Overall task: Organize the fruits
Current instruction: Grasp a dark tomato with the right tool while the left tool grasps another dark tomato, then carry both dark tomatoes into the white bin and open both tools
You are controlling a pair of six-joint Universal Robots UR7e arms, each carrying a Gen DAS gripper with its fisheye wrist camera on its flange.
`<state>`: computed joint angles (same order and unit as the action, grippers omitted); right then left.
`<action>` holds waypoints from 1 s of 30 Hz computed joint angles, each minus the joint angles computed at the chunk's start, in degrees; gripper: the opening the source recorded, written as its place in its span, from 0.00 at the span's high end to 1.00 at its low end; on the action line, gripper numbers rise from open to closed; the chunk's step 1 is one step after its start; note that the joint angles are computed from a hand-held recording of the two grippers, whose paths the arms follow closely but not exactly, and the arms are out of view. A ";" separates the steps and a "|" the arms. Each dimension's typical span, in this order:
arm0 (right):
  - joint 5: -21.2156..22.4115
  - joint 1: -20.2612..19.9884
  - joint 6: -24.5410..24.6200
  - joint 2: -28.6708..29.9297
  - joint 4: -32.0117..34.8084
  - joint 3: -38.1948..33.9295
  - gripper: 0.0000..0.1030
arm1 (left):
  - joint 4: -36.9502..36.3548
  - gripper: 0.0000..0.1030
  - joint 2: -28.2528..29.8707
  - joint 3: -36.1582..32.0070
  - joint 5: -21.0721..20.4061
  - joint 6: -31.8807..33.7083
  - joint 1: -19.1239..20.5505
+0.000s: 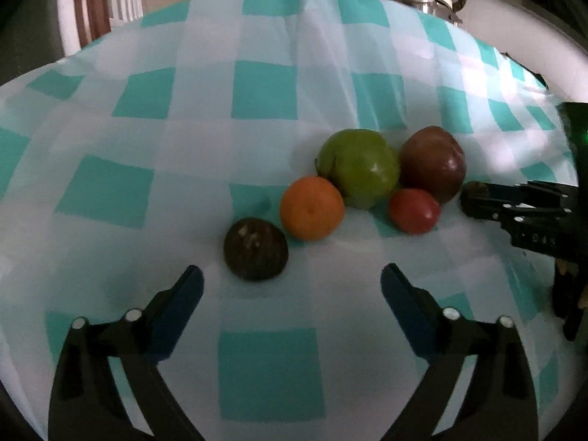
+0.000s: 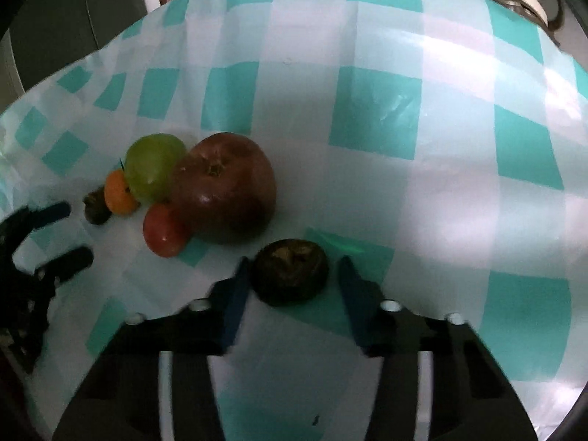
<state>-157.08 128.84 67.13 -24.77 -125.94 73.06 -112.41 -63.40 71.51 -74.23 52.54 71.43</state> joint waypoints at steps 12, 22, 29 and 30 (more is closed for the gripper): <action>1.08 -0.04 -4.80 -0.76 -11.90 3.90 0.59 | 1.86 0.61 3.94 -4.42 2.85 0.76 -0.03; 2.41 5.87 3.71 4.36 -4.01 -2.41 0.60 | 6.93 0.61 -6.66 -1.22 0.28 2.85 2.53; 3.81 11.05 4.86 13.95 4.34 -17.27 0.60 | 9.94 0.61 -15.04 2.26 -1.54 3.98 5.39; 4.16 11.91 4.86 15.95 5.45 -20.17 0.60 | 9.99 0.61 -16.46 3.29 -1.77 4.21 5.81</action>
